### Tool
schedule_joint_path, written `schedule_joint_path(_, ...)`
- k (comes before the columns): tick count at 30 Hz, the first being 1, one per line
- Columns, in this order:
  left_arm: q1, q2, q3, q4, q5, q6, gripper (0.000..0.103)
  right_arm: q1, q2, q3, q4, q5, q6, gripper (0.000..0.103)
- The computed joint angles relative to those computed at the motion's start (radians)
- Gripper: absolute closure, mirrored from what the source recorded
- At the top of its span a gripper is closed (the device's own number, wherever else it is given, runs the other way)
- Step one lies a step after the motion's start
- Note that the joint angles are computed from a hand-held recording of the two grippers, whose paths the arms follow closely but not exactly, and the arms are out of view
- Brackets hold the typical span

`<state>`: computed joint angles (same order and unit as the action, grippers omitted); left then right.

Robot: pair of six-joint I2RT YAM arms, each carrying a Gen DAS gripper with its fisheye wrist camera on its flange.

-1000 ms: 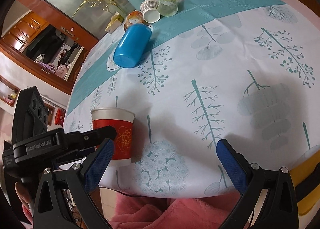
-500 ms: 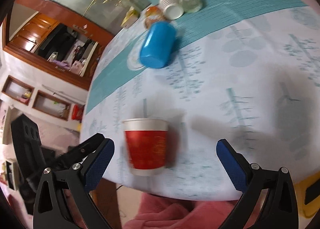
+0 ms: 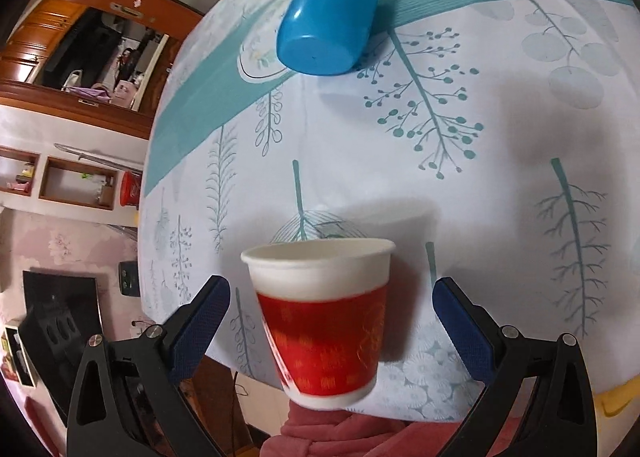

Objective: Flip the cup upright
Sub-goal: 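Close the right tool on the paper cup while the left tool opens and releases it, then lower the paper cup upright onto the tablecloth with the right tool and open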

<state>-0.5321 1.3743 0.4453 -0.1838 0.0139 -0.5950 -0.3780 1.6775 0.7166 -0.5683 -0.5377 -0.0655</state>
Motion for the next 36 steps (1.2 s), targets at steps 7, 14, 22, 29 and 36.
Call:
schedule_joint_path(7,0.0,0.037,0.005,0.019,0.003,0.012,0.038,0.014,0.054,-0.006,0.084,-0.066,0.088,0.036)
schedule_joint_path(14,0.011,0.027,0.005,0.023,-0.011,0.015,0.038,0.026,-0.242,-0.205,0.361,-0.024,0.073,0.041)
schedule_joint_path(22,0.018,0.023,-0.012,0.036,-0.008,0.006,0.038,0.129,-0.366,-0.639,1.21,0.217,0.001,0.041)
schedule_joint_path(29,0.014,0.019,-0.013,0.032,-0.021,-0.002,0.038,0.119,-0.306,-0.692,1.285,0.145,-0.026,0.038)
schedule_joint_path(36,-0.013,0.046,-0.004,0.028,-0.017,-0.013,0.038,0.079,-0.469,-0.665,0.975,0.099,-0.088,0.029)
